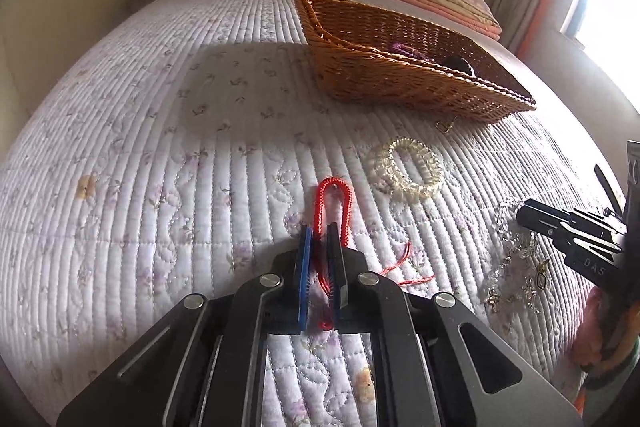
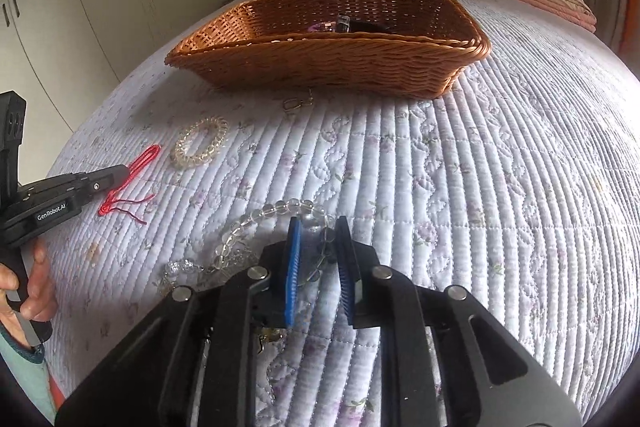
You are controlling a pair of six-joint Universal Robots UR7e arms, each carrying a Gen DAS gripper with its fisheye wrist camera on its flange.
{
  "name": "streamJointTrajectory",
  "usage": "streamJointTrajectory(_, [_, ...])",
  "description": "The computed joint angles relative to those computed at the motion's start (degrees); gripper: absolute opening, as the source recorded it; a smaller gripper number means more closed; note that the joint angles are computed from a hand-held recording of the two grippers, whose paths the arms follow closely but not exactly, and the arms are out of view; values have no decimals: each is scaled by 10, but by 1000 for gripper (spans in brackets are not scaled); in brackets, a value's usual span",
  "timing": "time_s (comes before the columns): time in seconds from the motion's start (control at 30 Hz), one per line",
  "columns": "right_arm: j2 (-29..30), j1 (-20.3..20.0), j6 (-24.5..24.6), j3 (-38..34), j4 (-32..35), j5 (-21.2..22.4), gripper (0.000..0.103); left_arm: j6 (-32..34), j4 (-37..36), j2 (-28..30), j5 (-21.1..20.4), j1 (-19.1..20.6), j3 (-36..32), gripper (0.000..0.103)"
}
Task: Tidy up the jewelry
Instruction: 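Grasp the red cord with the left gripper while the right gripper grasps the clear bead strand, then carry the red cord into the basket with the left gripper while the right gripper carries the bead strand there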
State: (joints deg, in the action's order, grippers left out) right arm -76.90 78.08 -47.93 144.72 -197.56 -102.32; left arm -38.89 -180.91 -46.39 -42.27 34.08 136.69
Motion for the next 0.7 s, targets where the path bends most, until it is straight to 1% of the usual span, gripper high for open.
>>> streamJointTrajectory(0.1, [25, 16, -12, 1, -37, -30, 20, 0, 6, 4, 3, 0, -5, 9])
streamJointTrajectory(0.2, [65, 38, -34, 2, -100, -71, 20, -1, 23, 14, 18, -4, -15, 9])
streamJointTrajectory(0.23, [80, 43, -42, 2, -125, -82, 20, 1, 30, 18, 24, -5, -18, 9])
streamJointTrajectory(0.27, [89, 47, -48, 2, -137, -88, 17, 1, 36, 21, 31, -8, -20, 5])
streamJointTrajectory(0.3, [90, 48, -50, 3, -138, -85, 9, -1, 42, 23, 38, -10, -21, 2])
streamJointTrajectory(0.33, [89, 48, -52, 5, -137, -79, 6, -2, 42, 25, 43, -13, -21, 2])
streamJointTrajectory(0.43, [86, 48, -51, 9, -143, -70, 6, 11, 11, 28, 47, -20, -13, 2])
streamJointTrajectory(0.6, [26, 47, -27, 20, -80, -23, 6, 66, -103, 35, 51, -48, 13, 2])
streamJointTrajectory(0.7, [-7, 59, -30, 31, -56, -4, 6, 76, -123, 31, 58, -62, 16, 2])
